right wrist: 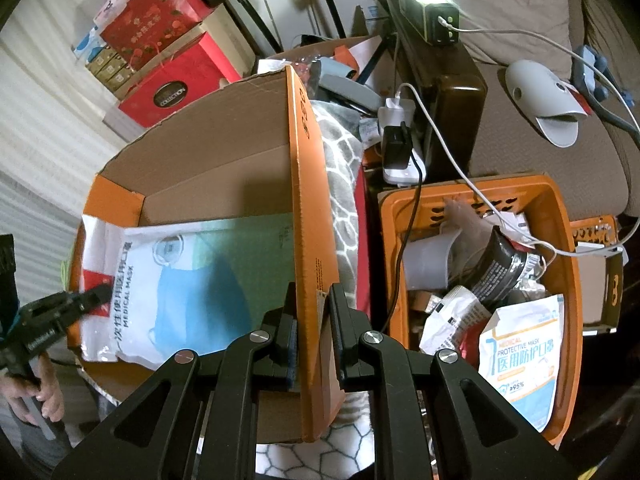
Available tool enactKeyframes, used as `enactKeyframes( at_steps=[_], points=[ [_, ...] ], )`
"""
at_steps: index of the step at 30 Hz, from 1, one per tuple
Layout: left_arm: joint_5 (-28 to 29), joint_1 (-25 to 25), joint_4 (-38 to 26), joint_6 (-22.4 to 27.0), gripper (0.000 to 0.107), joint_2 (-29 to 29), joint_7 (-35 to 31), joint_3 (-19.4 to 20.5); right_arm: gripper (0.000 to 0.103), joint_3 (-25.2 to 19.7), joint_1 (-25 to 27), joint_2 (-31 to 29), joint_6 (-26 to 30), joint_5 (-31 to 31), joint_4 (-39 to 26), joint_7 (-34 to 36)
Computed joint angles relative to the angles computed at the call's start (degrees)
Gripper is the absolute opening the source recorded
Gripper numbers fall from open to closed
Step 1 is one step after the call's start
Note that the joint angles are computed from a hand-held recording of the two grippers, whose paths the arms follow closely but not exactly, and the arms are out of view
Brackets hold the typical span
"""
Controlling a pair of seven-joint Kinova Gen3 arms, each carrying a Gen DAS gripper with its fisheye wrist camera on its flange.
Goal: Organize objects
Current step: 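Lower the mask bag into the box and open the left gripper, then grasp the lime-green cord with the left gripper and lift it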
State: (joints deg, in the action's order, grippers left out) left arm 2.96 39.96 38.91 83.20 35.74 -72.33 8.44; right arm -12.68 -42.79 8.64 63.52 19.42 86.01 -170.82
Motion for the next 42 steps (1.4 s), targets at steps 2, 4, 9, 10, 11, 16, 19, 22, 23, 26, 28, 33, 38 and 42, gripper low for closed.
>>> enactKeyframes(
  at_steps=[2,4,9,10,11,16,19,22,23,26,28,33,38,42],
  points=[
    [0.85,-0.49,0.83,-0.69,0.036,-0.71,-0.09,0.43,0.013,-0.01,0.0,-0.08,-0.12,0.07,0.18,-0.06],
    [1.47,-1.13,2.08,-2.71,0.071,-1.78,0.35,0.46,0.013,0.03,0.07,-0.04,-0.03,0.05,0.0,0.07],
    [7.43,-6.16,8.04,-8.93,0.082,-6.4,-2.95,3.43,0.013,0.04,0.19,-0.05,0.02,-0.12,-0.05,0.22],
    [7.85,-6.63,8.32,-9.12,0.083,-6.92,-3.43,3.48,0.013,0.04,0.2,-0.05,0.06,-0.12,-0.06,0.2],
    [7.86,-6.85,8.57,-9.39,0.086,-7.39,-3.7,3.32,0.013,0.02,0.14,-0.04,0.07,-0.04,-0.05,0.15],
    [5.36,-7.51,11.46,-11.78,0.1,-10.44,-4.43,1.89,0.013,0.1,0.05,0.18,0.58,0.03,-0.64,0.17],
    [5.3,-9.2,13.47,-12.57,0.102,-12.03,-5.03,1.86,0.013,0.11,0.03,0.19,0.62,0.05,-0.64,0.22],
    [6.29,-11.56,15.37,-12.28,0.103,-13.39,-5.92,2.06,0.013,0.13,0.01,0.14,0.5,0.09,-0.54,0.09],
    [6.65,-12.31,16.32,-12.54,0.103,-14.0,-6.47,2.13,0.013,0.11,-0.02,0.15,0.54,0.11,-0.56,0.06],
    [5.62,-13.39,18.57,-13.0,0.103,-15.86,-7.18,1.62,0.013,0.1,-0.01,0.15,0.57,0.1,-0.56,0.12],
    [5.43,-14.54,19.86,-13.11,0.103,-16.81,-7.87,1.44,0.013,0.12,0.02,0.1,0.48,0.12,-0.48,0.12],
    [5.57,-17.47,22.57,-12.61,0.103,-17.89,-8.03,0.67,0.013,0.08,-0.09,0.22,0.69,0.23,-0.58,0.04],
    [4.11,-18.51,23.7,-11.07,0.103,-17.09,-6.45,0.04,0.013,0.12,-0.14,0.26,0.78,0.24,-0.69,0.04],
    [4.87,-19.51,22.7,-8.16,0.103,-14.75,-4.35,-0.04,0.013,0.11,-0.17,0.23,0.7,0.27,-0.62,-0.09]
  ],
)
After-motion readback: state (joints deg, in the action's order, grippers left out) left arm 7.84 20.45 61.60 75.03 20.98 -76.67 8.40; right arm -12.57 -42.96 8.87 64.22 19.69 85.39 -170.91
